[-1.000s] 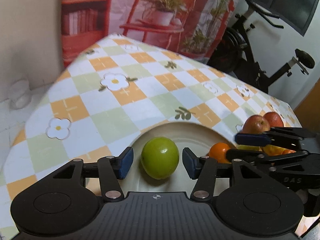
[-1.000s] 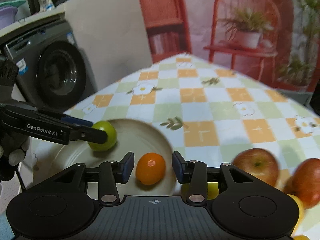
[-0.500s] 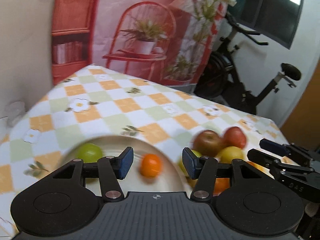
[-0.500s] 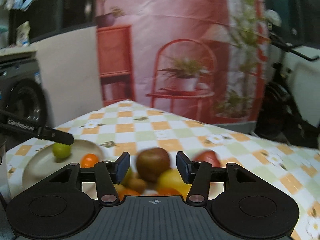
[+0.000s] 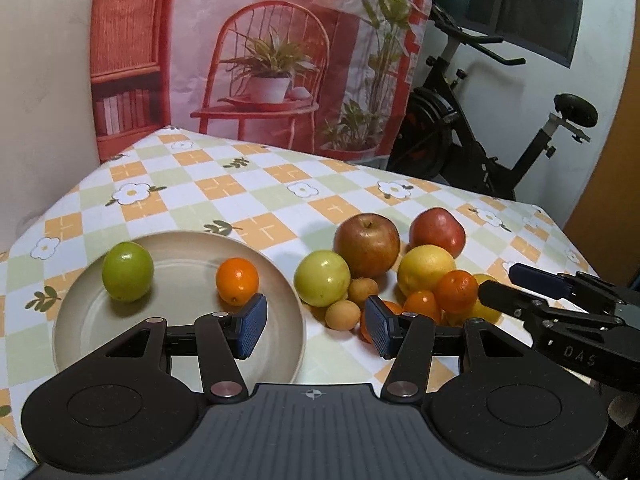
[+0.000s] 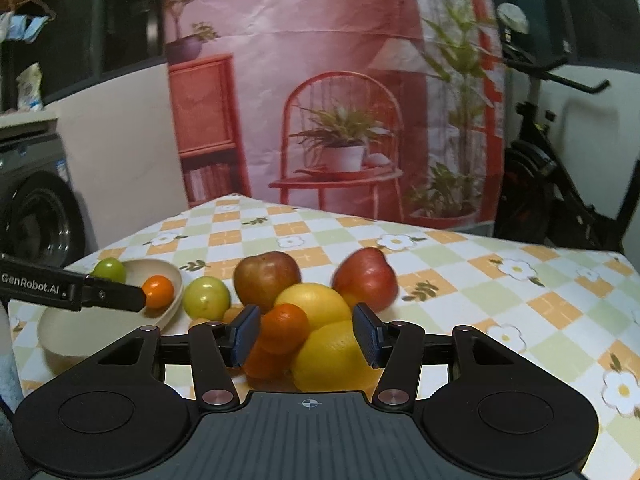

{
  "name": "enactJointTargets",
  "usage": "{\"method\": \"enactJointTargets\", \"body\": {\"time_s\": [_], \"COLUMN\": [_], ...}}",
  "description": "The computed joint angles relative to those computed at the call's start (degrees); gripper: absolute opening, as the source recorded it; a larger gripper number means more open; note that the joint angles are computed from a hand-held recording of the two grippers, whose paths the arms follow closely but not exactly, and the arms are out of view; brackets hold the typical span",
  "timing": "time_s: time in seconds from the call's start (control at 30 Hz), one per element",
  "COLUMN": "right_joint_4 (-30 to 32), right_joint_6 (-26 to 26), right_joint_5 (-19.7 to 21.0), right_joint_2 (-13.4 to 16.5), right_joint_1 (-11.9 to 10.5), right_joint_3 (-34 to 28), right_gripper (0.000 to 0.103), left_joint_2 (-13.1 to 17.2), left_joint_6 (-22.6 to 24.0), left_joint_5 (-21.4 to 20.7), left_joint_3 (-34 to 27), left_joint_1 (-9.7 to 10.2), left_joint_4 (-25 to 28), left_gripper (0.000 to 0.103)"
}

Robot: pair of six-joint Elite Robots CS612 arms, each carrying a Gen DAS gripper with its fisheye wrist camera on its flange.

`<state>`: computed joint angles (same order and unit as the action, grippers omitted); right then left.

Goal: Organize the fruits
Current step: 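Grasp another tangerine from the pile with the right tool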

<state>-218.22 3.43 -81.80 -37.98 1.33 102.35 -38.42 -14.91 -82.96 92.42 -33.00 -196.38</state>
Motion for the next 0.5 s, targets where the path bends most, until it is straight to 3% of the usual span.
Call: {"method": "enactJointTargets", "body": {"time_s": [0.23,0.33,0.5], "right_joint_4": [5.04,6.05,9.24], "right_joint_6": [-5.74,-6.79,-8.79], "right_joint_5": [0.92,-1.29,-1.22], "right_joint_2": [0.53,0.81,0.66], "right_joint_1": [0.86,1.43,1.69], "right_joint_3": [-2.49,-3.54,-4.3], "right_gripper": [0.047,0.046,0.036], "left_joint_2": [-0.23,-0.2,-0.2], "left_joint_6": [-0.12,0.21,0.19], "left_joint_5": [1.22,0.95,0.8], "left_joint_3": [0.56,0.71,0.79], "left_joint_1": [-0.14,-0.11,-0.19], "left_joint_4": [0.79,0.73,0.98], "left_gripper": [0.057,0.057,0.057]}}
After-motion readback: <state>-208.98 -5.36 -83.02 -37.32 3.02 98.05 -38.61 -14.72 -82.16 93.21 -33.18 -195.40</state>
